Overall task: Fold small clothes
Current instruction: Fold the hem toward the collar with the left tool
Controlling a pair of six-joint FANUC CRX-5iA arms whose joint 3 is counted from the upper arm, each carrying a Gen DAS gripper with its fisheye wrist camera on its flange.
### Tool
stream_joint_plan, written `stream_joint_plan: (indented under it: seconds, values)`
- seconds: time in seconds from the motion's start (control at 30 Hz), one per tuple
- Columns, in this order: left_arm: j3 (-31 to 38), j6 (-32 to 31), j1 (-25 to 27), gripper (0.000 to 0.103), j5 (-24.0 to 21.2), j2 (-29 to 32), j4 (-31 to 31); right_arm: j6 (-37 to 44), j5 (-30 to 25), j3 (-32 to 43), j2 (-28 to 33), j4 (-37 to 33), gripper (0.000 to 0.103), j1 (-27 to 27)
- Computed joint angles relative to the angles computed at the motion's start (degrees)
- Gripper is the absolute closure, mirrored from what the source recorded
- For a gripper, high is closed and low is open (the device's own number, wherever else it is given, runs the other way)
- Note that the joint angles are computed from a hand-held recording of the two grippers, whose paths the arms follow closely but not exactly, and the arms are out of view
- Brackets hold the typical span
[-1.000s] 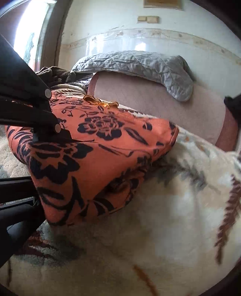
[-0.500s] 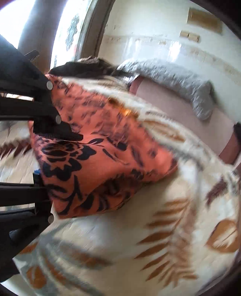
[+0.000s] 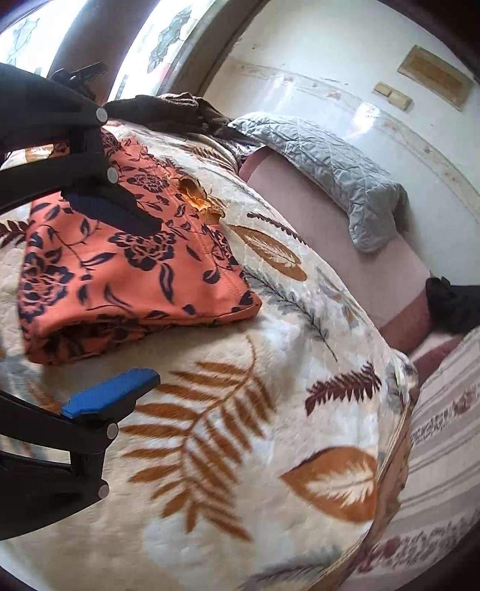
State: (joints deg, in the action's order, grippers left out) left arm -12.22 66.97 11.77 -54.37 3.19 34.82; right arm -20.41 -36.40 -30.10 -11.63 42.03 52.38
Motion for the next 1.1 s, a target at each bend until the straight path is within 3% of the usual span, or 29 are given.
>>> stream_joint_plan:
  seconds: [0.1, 0.2, 0.23, 0.3, 0.37, 0.4, 0.47, 0.57, 0.8, 0.93, 1.03, 1.1]
  values:
    - [3.4, -1.3, -1.7, 0.049, -1.4, 5.3, 1.1, 12.0, 2.1, 6.1, 5.9, -6.9, 0.027, -4.6]
    - [5.0, 0.0, -2.9, 0.051, -0.7, 7.3, -0.9, 21.2, -0.7, 12.3, 11.7, -12.3, 0.029, -7.0]
    - [4.9, -0.8, -3.1, 0.054, -0.3, 7.7, -0.3, 24.1, -1.7, 14.1, 13.3, -13.8, 0.034, -7.4]
    - [6.2, -0.4, -3.7, 0.072, -0.5, 8.5, -2.4, 27.7, -2.7, 16.8, 15.7, -16.4, 0.044, -8.1]
    - [7.4, -0.7, -3.7, 0.079, -1.5, 9.4, -3.2, 31.6, -2.4, 18.5, 16.8, -20.4, 0.077, -8.8]
    - [7.6, -1.1, -3.8, 0.085, -1.4, 9.5, -3.2, 33.1, -4.2, 19.8, 17.7, -20.7, 0.078, -8.6]
    - [8.1, -2.0, -4.2, 0.092, -0.5, 9.4, -4.4, 34.3, -7.1, 21.3, 18.6, -19.6, 0.095, -7.8]
    - [7.9, -4.2, -4.6, 0.096, 1.7, 8.1, -4.9, 32.4, -10.0, 21.9, 18.6, -15.2, 0.096, -6.4]
    - [4.4, -14.9, -4.9, 0.097, 8.7, 3.4, 2.3, 26.9, -12.9, 21.4, 16.3, -2.9, 0.097, -3.5]
    - [9.8, -9.1, -6.4, 0.096, 8.3, 8.5, -3.7, 24.9, -11.8, 22.3, 18.4, -1.1, 0.097, -5.5]
    - [15.2, 1.1, -7.8, 0.092, 6.0, 13.0, -14.2, 31.1, -11.4, 26.3, 22.8, -12.6, 0.095, -8.6]
    - [16.6, 3.0, -8.4, 0.083, 5.1, 13.4, -18.0, 29.3, -11.1, 24.9, 23.4, -13.1, 0.093, -8.8]
